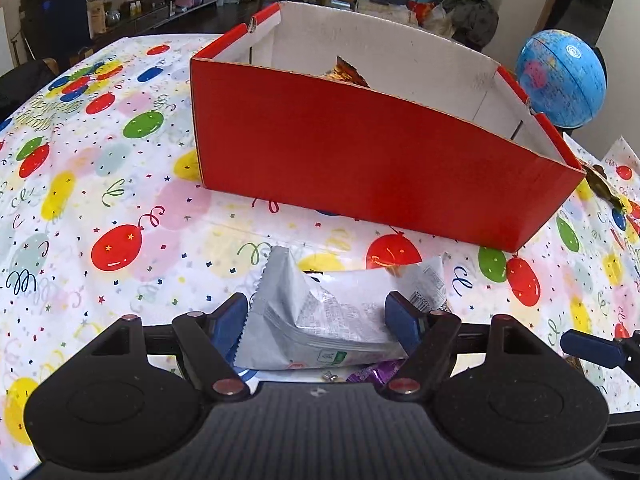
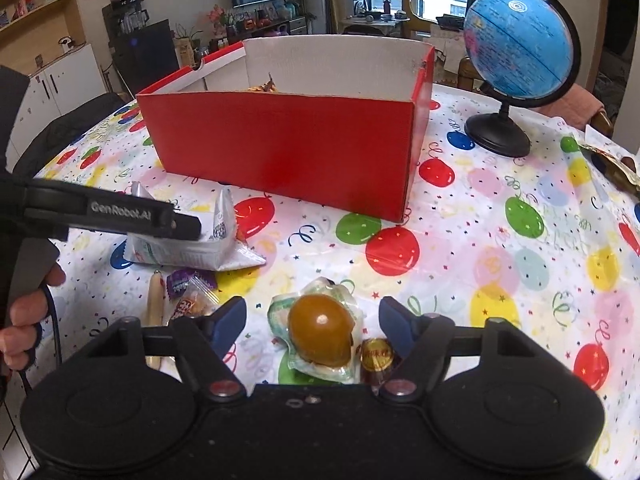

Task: Organize snacks
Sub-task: 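Grasp the white paper packet with left tool while right tool grasps the brown ball snack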

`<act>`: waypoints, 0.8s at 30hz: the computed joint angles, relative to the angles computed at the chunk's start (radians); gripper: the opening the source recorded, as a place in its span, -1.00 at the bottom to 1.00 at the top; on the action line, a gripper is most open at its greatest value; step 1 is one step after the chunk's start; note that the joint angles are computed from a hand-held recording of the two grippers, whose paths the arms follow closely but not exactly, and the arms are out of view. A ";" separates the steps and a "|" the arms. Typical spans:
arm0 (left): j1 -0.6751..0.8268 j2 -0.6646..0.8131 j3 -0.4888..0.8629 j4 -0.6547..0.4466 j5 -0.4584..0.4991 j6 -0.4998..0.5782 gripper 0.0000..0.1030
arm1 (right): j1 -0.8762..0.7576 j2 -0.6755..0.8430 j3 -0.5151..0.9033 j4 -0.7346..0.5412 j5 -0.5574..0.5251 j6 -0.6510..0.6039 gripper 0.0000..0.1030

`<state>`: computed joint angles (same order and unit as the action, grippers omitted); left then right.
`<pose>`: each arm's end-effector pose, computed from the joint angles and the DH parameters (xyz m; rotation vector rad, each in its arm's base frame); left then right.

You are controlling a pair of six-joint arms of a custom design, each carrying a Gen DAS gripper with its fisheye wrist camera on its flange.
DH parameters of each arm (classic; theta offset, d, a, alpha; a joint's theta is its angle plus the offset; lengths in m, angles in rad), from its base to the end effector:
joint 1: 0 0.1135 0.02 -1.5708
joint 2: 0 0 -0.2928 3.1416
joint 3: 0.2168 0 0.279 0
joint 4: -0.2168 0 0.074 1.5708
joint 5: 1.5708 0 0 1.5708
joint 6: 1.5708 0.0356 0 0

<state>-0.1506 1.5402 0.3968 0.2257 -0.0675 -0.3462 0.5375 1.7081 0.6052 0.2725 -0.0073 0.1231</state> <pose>0.2427 -0.0344 0.0961 -0.2714 2.4750 -0.1258 0.2666 0.1592 0.1065 -0.5022 2.3726 0.3136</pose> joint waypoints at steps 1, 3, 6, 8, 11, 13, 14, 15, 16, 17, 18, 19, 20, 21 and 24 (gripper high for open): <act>-0.001 0.002 -0.004 0.009 -0.001 0.001 0.46 | 0.000 0.004 0.004 0.000 0.000 -0.002 0.35; -0.003 -0.001 -0.009 0.017 -0.005 0.005 0.46 | 0.002 0.013 0.008 -0.002 0.000 -0.011 0.28; -0.011 -0.011 -0.021 0.028 -0.026 0.002 0.35 | 0.006 0.029 0.011 -0.001 0.001 -0.031 0.19; -0.016 -0.023 -0.036 0.041 -0.041 -0.002 0.18 | 0.007 0.040 0.009 0.008 0.002 -0.041 0.17; -0.011 -0.046 -0.061 0.064 -0.044 -0.005 -0.10 | 0.015 0.044 0.000 0.027 0.018 -0.058 0.09; -0.009 -0.059 -0.071 0.068 -0.051 -0.005 -0.18 | 0.017 0.040 -0.007 0.037 0.024 -0.063 0.00; -0.011 -0.066 -0.078 0.074 -0.057 -0.008 -0.23 | 0.018 0.037 -0.010 0.041 0.025 -0.065 -0.01; -0.017 -0.073 -0.085 0.082 -0.075 -0.010 -0.25 | 0.021 0.034 -0.015 0.050 0.033 -0.067 -0.20; -0.029 -0.080 -0.091 0.086 -0.106 -0.014 -0.28 | 0.022 0.032 -0.019 0.059 0.036 -0.075 -0.20; -0.042 -0.086 -0.093 0.084 -0.138 -0.021 -0.36 | 0.023 0.030 -0.021 0.059 0.037 -0.076 -0.21; -0.049 -0.095 -0.095 0.079 -0.153 -0.025 -0.36 | 0.025 0.028 -0.027 0.070 0.042 -0.074 -0.21; -0.050 -0.106 -0.100 0.079 -0.158 -0.026 -0.39 | 0.028 0.025 -0.037 0.086 0.044 -0.079 -0.22; -0.053 -0.119 -0.103 0.072 -0.160 -0.023 -0.39 | 0.031 0.023 -0.042 0.093 0.042 -0.084 -0.22; -0.054 -0.135 -0.106 0.065 -0.163 -0.016 -0.40 | 0.034 0.020 -0.045 0.097 0.042 -0.081 -0.23; -0.064 -0.201 -0.118 0.030 -0.183 -0.018 -0.40 | 0.035 -0.007 -0.056 0.102 0.047 -0.064 -0.23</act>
